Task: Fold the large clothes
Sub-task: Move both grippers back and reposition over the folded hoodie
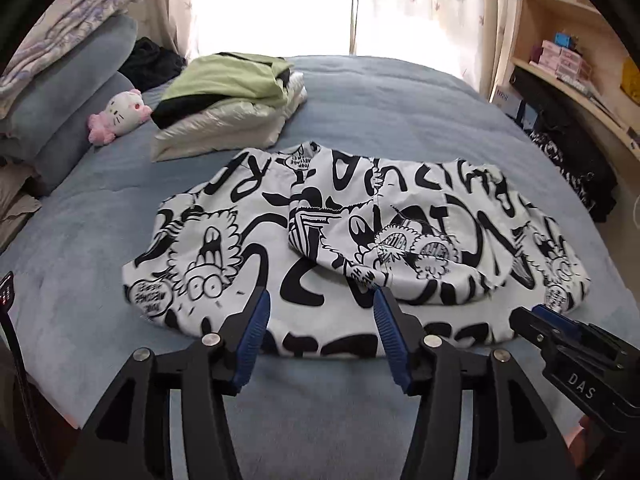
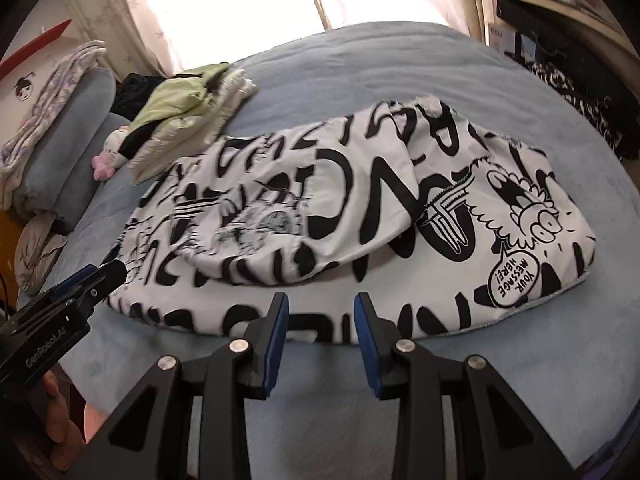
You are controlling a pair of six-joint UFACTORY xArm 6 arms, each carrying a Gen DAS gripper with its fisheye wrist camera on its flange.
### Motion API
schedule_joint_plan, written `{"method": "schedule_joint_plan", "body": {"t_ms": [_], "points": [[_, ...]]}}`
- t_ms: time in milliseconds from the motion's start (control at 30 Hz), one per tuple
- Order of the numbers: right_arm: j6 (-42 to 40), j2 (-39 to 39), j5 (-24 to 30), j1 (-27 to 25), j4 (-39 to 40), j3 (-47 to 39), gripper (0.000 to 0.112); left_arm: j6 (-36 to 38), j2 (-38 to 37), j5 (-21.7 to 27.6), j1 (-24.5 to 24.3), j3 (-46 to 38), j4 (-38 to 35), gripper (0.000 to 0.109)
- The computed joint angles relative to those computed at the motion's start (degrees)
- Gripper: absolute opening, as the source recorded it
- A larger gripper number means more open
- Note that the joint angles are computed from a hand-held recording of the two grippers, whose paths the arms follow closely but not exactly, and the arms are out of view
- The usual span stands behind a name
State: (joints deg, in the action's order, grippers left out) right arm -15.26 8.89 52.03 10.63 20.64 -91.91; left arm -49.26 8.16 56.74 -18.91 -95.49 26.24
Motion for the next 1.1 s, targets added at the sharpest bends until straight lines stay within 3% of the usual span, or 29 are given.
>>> {"method": "schedule_joint_plan", "body": {"t_ms": [500, 1100], "points": [[-4.64, -12.52, -6.13, 2.53, 2.87, 11.30, 0.034, -4.03, -13.43, -4.50, -0.58, 14.91, 0.88, 0.057], [-6.49, -10.08, -9.51, 5.68, 4.43, 10.39, 0.034, -5.11, -15.73, -12.71, 6.05, 24.38, -9.32, 0.058]]}}
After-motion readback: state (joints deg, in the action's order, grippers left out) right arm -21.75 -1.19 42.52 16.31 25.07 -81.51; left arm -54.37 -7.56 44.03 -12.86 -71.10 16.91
